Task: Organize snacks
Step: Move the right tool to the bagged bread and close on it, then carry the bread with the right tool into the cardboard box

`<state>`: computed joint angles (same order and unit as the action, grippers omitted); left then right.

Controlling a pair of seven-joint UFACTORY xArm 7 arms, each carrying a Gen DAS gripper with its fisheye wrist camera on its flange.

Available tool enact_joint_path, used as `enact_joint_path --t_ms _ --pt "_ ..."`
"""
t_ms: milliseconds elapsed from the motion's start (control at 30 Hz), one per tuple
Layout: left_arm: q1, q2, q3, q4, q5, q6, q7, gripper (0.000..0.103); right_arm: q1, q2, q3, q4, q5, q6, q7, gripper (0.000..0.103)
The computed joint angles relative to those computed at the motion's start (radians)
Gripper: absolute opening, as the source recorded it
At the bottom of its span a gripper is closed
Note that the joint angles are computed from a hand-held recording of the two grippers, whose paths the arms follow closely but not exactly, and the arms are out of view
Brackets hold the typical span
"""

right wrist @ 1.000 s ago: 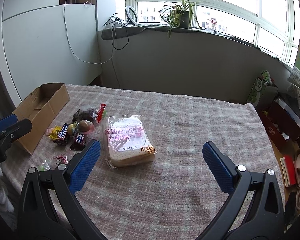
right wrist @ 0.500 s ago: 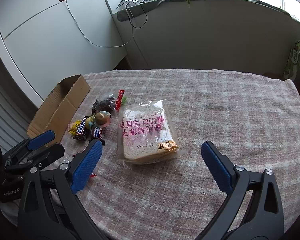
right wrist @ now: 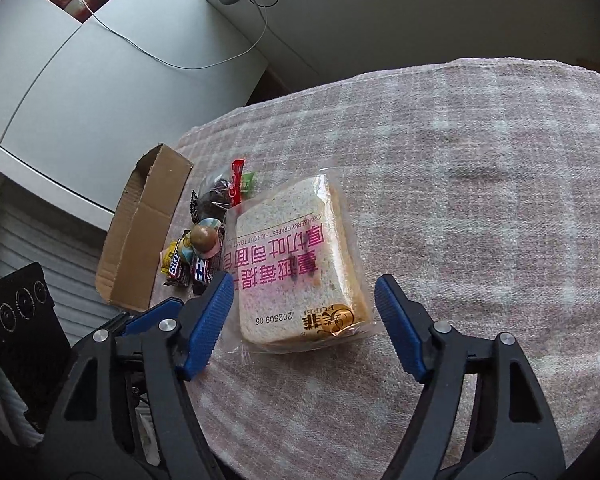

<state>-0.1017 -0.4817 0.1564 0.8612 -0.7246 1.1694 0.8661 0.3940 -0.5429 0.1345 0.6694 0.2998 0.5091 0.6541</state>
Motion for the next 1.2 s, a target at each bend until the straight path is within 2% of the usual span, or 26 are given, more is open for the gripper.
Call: enact_joint_path --t_ms 400,600,967,1200 --pt "-0.014 0.081 -0.049 0.021 -0.002 -0.017 -0.046 0.05 0.034 0.072 -0.058 0.032 0.103 0.013 -0.131 0.061" --pt "-0.015 0.096 -0.053 0.028 -0.004 -0.024 -0.048 0.05 0.036 0.077 -0.063 0.031 0.153 0.007 -0.172 0.059" --pt "-0.029 0.087 -0.068 0.022 -0.001 -0.067 -0.041 0.049 0.014 0.084 -0.032 0.054 0.133 0.027 -0.151 0.053" --pt "-0.028 0.061 -0.045 0.016 -0.004 -0.074 -0.021 0.049 0.01 0.088 -0.006 0.083 0.095 0.033 -0.119 0.052"
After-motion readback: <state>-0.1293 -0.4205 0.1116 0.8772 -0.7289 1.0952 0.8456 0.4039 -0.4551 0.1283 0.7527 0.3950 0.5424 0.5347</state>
